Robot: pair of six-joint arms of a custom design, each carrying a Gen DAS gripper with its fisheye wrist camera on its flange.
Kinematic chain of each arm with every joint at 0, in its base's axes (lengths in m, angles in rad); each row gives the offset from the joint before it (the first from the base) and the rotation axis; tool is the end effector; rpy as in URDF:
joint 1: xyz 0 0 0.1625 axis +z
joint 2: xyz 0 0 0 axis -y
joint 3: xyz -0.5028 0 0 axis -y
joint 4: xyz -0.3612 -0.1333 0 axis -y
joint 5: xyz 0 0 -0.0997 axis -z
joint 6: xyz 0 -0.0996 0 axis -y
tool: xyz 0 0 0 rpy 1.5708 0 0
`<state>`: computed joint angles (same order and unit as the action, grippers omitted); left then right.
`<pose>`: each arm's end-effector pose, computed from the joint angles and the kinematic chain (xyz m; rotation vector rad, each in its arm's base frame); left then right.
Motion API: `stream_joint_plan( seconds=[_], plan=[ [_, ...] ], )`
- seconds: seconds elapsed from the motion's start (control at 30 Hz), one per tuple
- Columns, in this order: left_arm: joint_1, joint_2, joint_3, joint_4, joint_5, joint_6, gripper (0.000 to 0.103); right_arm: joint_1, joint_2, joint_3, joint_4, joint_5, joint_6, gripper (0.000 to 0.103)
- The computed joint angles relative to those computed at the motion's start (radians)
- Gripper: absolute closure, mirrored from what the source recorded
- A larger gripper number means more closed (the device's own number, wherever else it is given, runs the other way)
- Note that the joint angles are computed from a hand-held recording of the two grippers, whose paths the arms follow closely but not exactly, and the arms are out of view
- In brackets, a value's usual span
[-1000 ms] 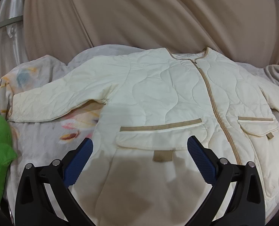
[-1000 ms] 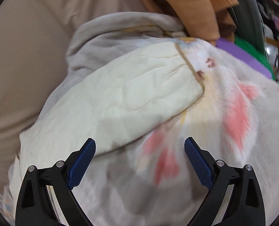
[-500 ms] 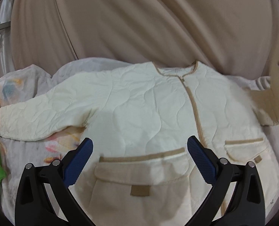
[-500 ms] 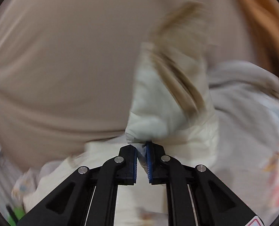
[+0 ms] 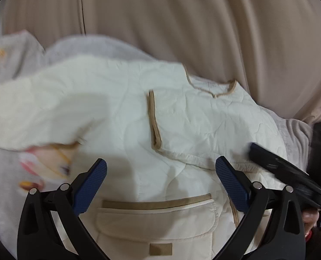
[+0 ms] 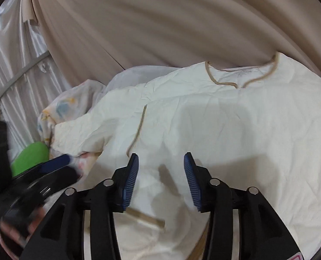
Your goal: Fold large clothes
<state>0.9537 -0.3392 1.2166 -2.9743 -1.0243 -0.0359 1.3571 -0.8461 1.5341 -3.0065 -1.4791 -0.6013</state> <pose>-0.3317 -0.7872 0.0285 0.5670 2.5931 -0.9130 -0.0205 -0.7660 0.3047 0.5762 -2.6796 1.0369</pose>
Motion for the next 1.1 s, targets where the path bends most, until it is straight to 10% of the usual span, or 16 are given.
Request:
stream_joint_plan(
  seconds=[0.23,0.3,0.37,0.47,0.57,0.63,0.73,0.93,1.0,1.1],
  plan=[
    [0.075,0.098,-0.249,0.28,-0.185,-0.177,0.009,-0.134,-0.181,0.213,-0.282,-0.031,0.061,0.043],
    [0.075,0.117,-0.284,0.29,-0.19,-0.168,0.027,-0.178,-0.207,0.212,-0.281,-0.06,0.129,0.042],
    [0.07,0.129,-0.314,0.304,-0.197,-0.124,0.075,-0.218,-0.219,0.197,-0.254,-0.06,0.182,0.042],
    [0.056,0.13,-0.338,0.28,-0.173,-0.088,0.095,-0.231,-0.196,0.145,-0.222,-0.104,0.199,0.042],
    [0.043,0.115,-0.331,0.204,-0.156,-0.037,0.096,-0.219,-0.158,0.072,-0.165,-0.128,0.228,0.046],
    [0.032,0.11,-0.328,0.148,-0.112,0.012,0.096,-0.198,-0.153,0.075,-0.204,-0.109,0.189,0.09],
    [0.032,0.135,-0.367,0.152,-0.029,0.06,0.096,-0.208,-0.192,0.155,-0.315,0.078,0.172,0.096],
    [0.071,0.209,-0.434,0.238,0.047,0.058,0.092,-0.23,-0.124,0.044,-0.107,-0.082,0.207,0.102],
    [0.064,0.176,-0.383,0.219,0.048,0.046,0.079,-0.229,-0.166,0.103,-0.16,-0.062,0.224,0.1],
    [0.047,0.077,-0.204,0.124,0.039,0.063,0.032,-0.227,-0.248,0.232,-0.261,-0.065,0.16,0.074]
  ],
)
